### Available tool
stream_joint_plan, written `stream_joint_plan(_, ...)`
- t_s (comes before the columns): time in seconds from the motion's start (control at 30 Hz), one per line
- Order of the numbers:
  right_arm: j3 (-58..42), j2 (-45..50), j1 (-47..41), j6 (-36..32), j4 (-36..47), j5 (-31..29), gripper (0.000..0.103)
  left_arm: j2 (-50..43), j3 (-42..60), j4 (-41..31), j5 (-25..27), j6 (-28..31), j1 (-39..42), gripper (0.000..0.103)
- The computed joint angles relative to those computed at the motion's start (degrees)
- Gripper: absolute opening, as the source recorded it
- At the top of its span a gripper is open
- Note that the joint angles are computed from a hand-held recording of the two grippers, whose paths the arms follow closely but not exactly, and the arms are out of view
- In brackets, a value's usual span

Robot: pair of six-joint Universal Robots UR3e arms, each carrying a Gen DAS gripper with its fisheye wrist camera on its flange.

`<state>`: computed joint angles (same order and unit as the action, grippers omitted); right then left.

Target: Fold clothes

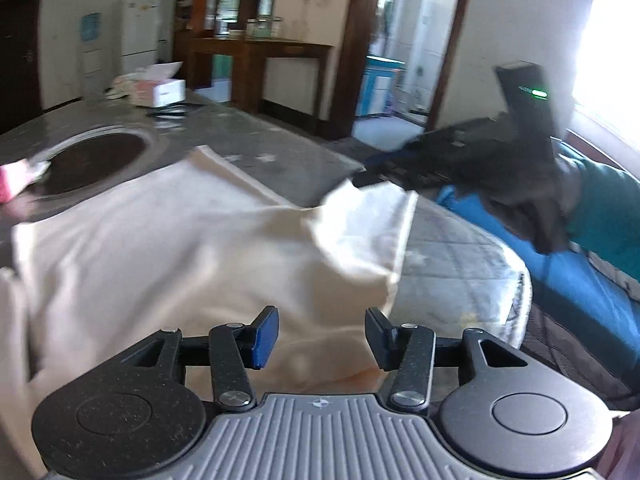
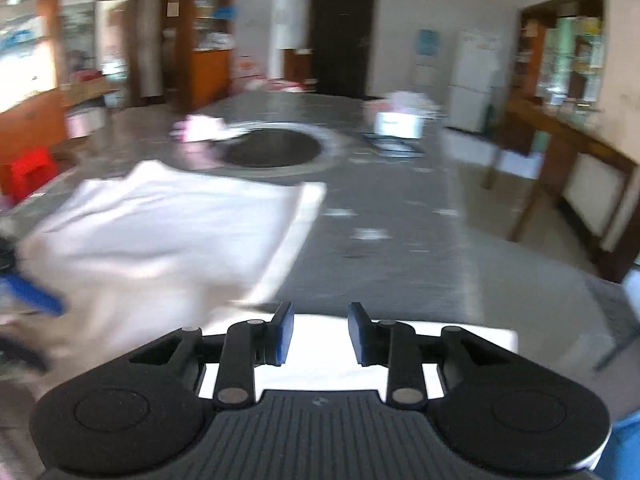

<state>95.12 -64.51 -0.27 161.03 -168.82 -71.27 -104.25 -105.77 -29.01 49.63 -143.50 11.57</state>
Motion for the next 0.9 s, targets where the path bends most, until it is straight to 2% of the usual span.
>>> stream_joint_plan(0.23, -0.23, -0.22, 8.16, -6.80, 4.86, 4.53, 0.029, 4.06, -5.52, -2.70, -0.18, 3.32, 5.24, 0.051)
stream_joint_plan(0.37, -1.95, 1.29, 11.60, -8.92, 7.95, 3.43, 0.029, 5.70, -8.45, -4.90, -1.31, 7.08, 6.40, 0.048)
stream_joint_plan(0.57, -0.51, -1.12, 12.21, -10.97, 10.85, 3.68, 0.029, 7.22, -10.96, -4.32, -2.25, 9.22, 7.54, 0.031)
stream_joint_plan(0.67, -1.34, -1.11, 12.52, -11.46, 12.31, 4.29, 0.029, 7.75, -11.77, -2.82, -2.66, 8.84, 8.05, 0.035)
stream_joint_plan(0.73, -1.71, -0.97, 12.86, -11.85, 13.25, 4.44, 0.030, 8.14, -12.57, -0.89, -2.35, 8.87, 7.81, 0.042)
stream_joint_plan(0.9, -0.32, -2.06, 13.71, -13.74, 14.66, 4.07, 0.031, 7.33, -14.20, 4.86, -0.74, 9.48, 6.24, 0.042)
